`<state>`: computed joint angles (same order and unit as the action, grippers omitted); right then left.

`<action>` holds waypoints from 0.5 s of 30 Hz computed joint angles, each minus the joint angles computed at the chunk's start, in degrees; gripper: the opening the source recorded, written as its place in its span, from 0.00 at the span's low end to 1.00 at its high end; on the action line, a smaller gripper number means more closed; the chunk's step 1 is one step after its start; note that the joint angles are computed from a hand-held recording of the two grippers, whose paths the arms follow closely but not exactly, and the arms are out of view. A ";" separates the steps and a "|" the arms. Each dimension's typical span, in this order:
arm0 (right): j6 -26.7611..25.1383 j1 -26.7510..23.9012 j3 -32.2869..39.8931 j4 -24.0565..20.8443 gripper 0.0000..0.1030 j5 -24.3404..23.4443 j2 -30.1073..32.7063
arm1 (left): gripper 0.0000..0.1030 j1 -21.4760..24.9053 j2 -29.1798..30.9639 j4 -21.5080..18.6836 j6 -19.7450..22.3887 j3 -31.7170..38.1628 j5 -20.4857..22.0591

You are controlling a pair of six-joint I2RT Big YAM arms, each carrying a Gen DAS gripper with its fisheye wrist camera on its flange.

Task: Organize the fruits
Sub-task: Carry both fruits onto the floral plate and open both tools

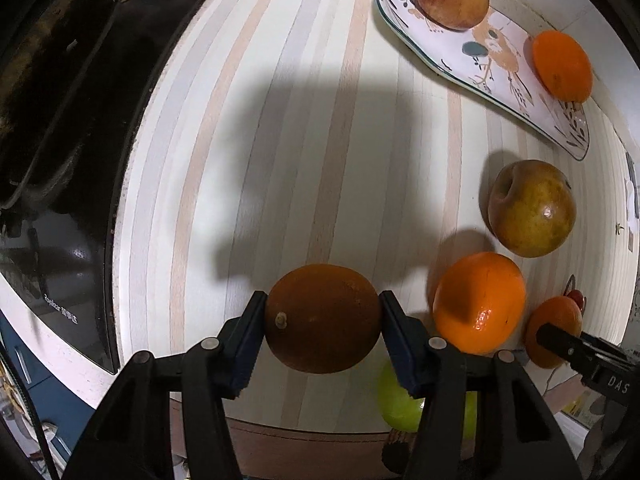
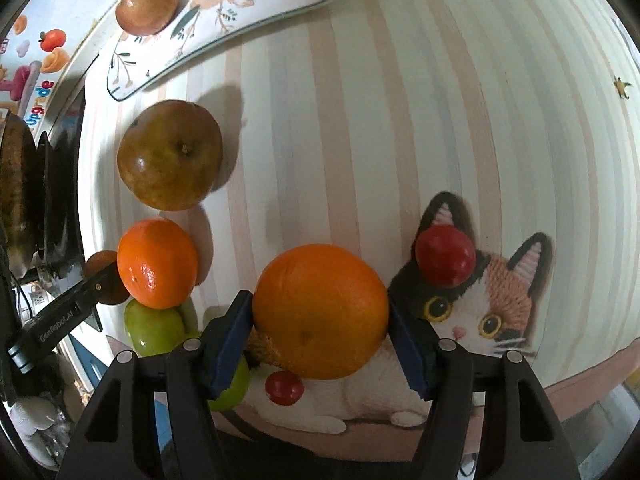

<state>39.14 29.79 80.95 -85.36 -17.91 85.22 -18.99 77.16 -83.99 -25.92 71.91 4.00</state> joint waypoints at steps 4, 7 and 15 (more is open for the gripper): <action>-0.85 0.24 0.14 -0.15 0.67 0.80 0.04 | 0.52 0.36 0.04 0.38 0.39 -0.18 0.34; -0.78 0.69 -0.72 0.76 0.66 1.82 -0.68 | 0.51 1.04 1.16 0.28 1.41 1.05 0.29; -0.11 -0.41 -1.78 2.22 0.66 1.19 -2.37 | 0.51 0.69 1.36 -0.05 2.07 5.00 0.57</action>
<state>39.02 29.38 79.17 -83.13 -16.72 82.84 -18.31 78.52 -84.03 -23.85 76.91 4.57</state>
